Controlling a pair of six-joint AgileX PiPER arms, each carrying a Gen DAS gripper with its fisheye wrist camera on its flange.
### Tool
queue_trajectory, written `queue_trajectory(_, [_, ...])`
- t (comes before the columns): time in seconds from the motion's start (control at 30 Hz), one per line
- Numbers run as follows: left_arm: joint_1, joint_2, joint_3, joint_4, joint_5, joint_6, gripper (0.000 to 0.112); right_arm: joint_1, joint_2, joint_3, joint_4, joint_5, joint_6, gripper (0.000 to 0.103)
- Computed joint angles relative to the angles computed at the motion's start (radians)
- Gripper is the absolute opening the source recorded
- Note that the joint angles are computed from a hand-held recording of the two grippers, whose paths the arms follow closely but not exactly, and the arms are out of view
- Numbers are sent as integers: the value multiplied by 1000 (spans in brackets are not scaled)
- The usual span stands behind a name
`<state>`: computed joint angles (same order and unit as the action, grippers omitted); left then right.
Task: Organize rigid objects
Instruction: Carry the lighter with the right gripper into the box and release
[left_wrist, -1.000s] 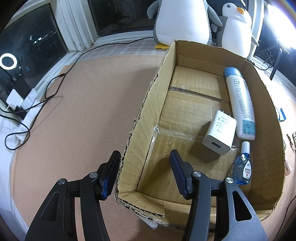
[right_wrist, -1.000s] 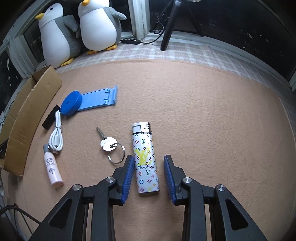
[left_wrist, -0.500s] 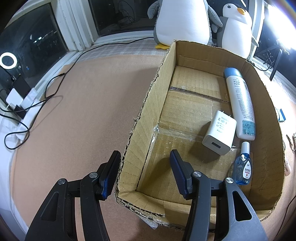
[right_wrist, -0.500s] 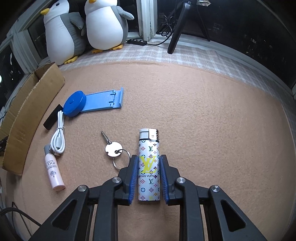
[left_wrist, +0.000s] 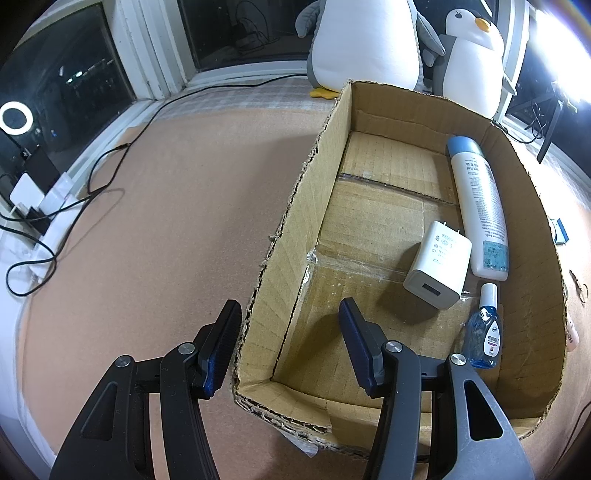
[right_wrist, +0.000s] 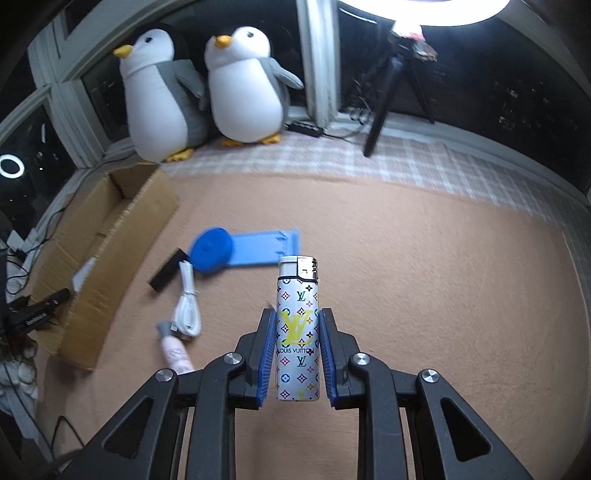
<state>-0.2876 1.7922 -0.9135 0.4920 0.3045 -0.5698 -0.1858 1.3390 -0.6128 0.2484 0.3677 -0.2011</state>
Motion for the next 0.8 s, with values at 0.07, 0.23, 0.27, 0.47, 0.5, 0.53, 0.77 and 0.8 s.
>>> queue_trajectory(0.07, [1,1,0,1,-2,0,54,51,-5,-27,-27,13,53,21])
queue_trajectory(0.23, [5,0,4,-6,-11,7,54,205,5,-97,-70,28,172,21])
queue_trajectory(0.27, [6,0,5,-9,-14,11,54,232,11,-110,-77,28,190,21])
queue_trajectory(0.47, [14,-4,14,-30,-26,35,54,410,91,-197,-158,20,324,21])
queue_trajectory(0.5, [15,-4,15,-32,-28,37,54,440,111,-213,-175,18,349,21])
queue_trajectory(0.53, [16,-4,16,-36,-30,41,54,459,118,-217,-181,17,360,21])
queue_trajectory(0.77, [18,-5,19,-46,-37,46,53,562,216,-296,-213,8,417,21])
queue_trajectory(0.8, [18,-5,20,-46,-38,46,53,574,231,-309,-214,7,421,21])
